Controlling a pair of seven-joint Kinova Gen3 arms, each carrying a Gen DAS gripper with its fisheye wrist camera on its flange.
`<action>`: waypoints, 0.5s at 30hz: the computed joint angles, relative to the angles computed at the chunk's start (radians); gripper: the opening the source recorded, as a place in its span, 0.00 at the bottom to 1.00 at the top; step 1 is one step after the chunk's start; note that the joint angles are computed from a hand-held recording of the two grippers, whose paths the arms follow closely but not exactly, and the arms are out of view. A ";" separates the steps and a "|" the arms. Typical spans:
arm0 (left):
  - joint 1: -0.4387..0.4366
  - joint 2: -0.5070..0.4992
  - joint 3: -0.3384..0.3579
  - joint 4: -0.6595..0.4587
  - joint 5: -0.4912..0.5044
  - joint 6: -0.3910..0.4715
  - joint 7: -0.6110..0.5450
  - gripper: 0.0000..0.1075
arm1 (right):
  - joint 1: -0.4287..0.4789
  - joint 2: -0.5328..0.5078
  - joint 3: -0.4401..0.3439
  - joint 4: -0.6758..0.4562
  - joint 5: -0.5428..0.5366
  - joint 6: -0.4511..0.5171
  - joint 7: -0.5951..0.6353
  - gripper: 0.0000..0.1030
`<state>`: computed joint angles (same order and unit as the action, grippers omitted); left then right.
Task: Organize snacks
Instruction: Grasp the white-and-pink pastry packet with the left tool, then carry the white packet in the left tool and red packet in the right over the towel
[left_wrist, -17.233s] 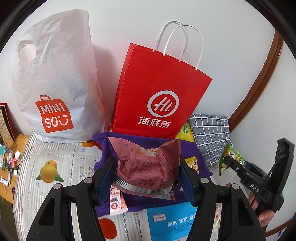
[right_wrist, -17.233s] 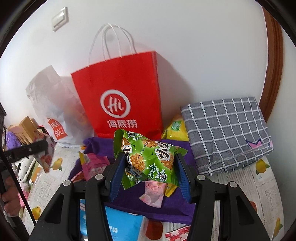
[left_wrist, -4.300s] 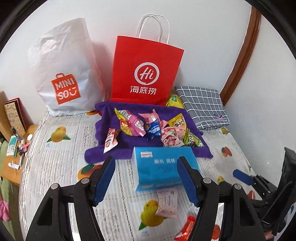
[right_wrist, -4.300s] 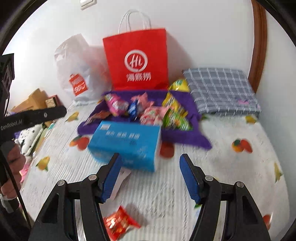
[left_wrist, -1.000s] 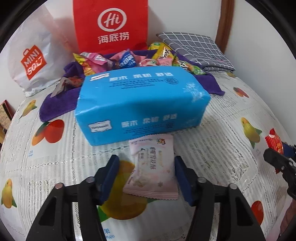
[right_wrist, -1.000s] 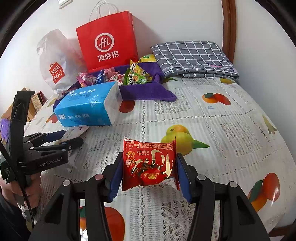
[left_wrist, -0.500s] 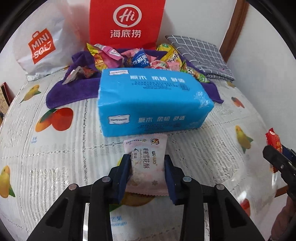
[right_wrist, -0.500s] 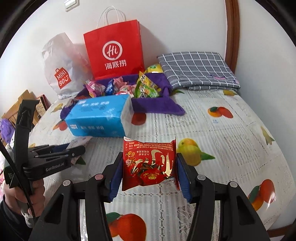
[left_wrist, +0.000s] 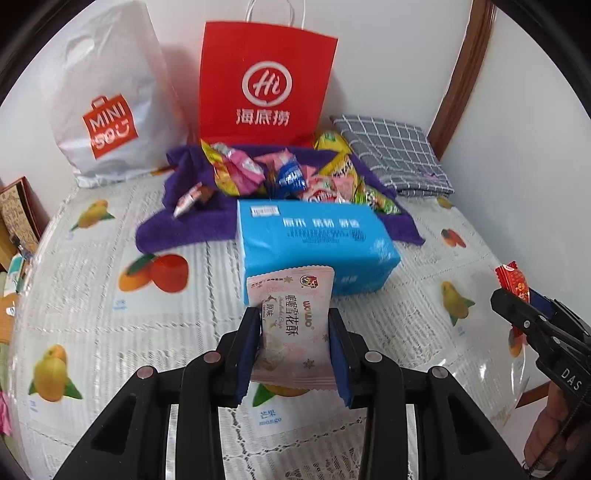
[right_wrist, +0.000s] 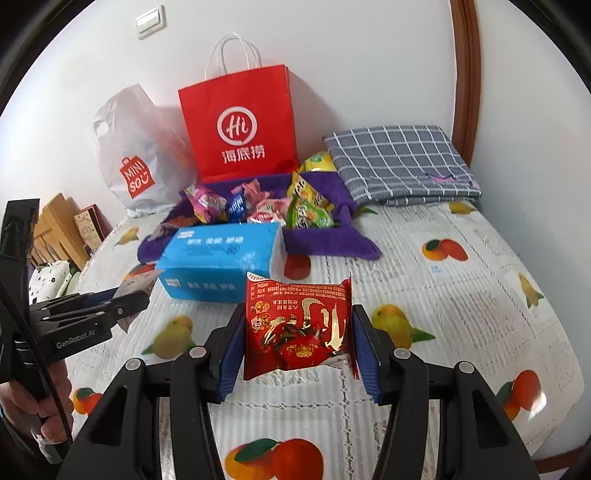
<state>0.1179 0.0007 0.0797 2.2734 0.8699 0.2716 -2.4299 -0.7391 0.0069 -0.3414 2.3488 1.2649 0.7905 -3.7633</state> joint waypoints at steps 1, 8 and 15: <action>-0.001 -0.009 -0.001 -0.004 -0.032 0.003 0.028 0.32 | 0.000 -0.004 0.000 -0.002 0.000 0.002 0.003 0.52; 0.003 -0.039 -0.034 -0.023 -0.058 0.032 0.049 0.32 | -0.004 -0.027 -0.012 -0.032 -0.014 0.047 0.039 0.52; 0.015 -0.048 -0.047 -0.030 -0.084 0.030 0.074 0.32 | 0.003 -0.031 -0.015 -0.050 -0.020 0.059 0.058 0.52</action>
